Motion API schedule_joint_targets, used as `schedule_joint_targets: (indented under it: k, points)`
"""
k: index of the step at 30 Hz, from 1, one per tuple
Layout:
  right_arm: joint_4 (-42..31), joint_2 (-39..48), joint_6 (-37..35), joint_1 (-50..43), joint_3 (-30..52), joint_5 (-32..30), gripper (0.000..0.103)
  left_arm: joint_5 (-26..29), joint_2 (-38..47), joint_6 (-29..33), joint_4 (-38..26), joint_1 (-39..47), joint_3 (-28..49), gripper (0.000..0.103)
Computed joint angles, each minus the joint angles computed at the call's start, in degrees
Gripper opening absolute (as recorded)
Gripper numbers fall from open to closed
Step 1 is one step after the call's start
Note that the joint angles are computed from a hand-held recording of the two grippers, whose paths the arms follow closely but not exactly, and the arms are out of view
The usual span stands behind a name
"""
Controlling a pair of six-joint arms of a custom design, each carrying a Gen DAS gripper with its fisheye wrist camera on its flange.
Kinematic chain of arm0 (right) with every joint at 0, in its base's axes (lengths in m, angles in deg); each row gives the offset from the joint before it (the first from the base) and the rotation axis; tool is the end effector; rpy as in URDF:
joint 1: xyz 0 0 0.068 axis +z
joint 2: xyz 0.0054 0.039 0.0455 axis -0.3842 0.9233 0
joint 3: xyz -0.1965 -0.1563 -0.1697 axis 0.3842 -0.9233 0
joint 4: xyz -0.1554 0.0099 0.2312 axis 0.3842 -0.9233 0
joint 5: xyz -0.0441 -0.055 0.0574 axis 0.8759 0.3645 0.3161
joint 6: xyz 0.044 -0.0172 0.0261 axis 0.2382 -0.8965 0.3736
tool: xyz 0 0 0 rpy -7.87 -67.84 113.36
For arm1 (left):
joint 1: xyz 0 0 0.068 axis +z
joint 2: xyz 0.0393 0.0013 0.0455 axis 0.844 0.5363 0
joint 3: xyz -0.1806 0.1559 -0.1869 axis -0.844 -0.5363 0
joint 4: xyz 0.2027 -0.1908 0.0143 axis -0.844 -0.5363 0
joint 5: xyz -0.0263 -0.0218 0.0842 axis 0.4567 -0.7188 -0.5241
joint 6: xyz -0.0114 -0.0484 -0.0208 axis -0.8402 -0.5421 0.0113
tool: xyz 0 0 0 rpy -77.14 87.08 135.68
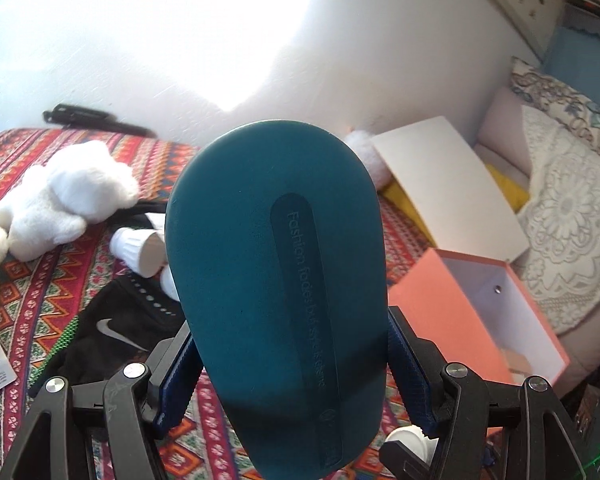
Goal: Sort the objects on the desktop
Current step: 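Carry the teal insole and white pill bottle into the pink box and release both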
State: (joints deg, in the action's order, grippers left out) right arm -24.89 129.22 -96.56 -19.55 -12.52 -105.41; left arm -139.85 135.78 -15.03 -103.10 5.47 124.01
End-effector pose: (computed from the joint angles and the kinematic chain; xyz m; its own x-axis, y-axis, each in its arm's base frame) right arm 0.3460 0.0408 0.2262 -0.6333 -0.3432 -0.6937 -0.6753 0.6828 0.2787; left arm 0.2512 -0.2780 0.2853 -0.3533 -0.5497 -0.7570 -0.4410 0.8115 -0.3834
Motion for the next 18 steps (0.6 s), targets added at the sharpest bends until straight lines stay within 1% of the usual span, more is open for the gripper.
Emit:
schedule_joint_targets:
  k: [6, 12, 18]
  points:
    - [-3.43, -2.57, -2.40, -5.67, 1.29, -3.50, 0.086, -0.40, 4.24, 3.33, -1.43, -1.77, 7.60, 0.071]
    - [-7.02, -2.43, -4.35, -12.40, 5.16, -7.06, 0.086, -0.13, 9.90, 8.44, -1.89, -2.71, 16.97, 0.071]
    - [-9.80, 1.04, -5.09, -19.21, 11.82, -10.41, 0.086, 2.61, 18.76, 15.38, -2.65, -2.14, 30.77, 0.071]
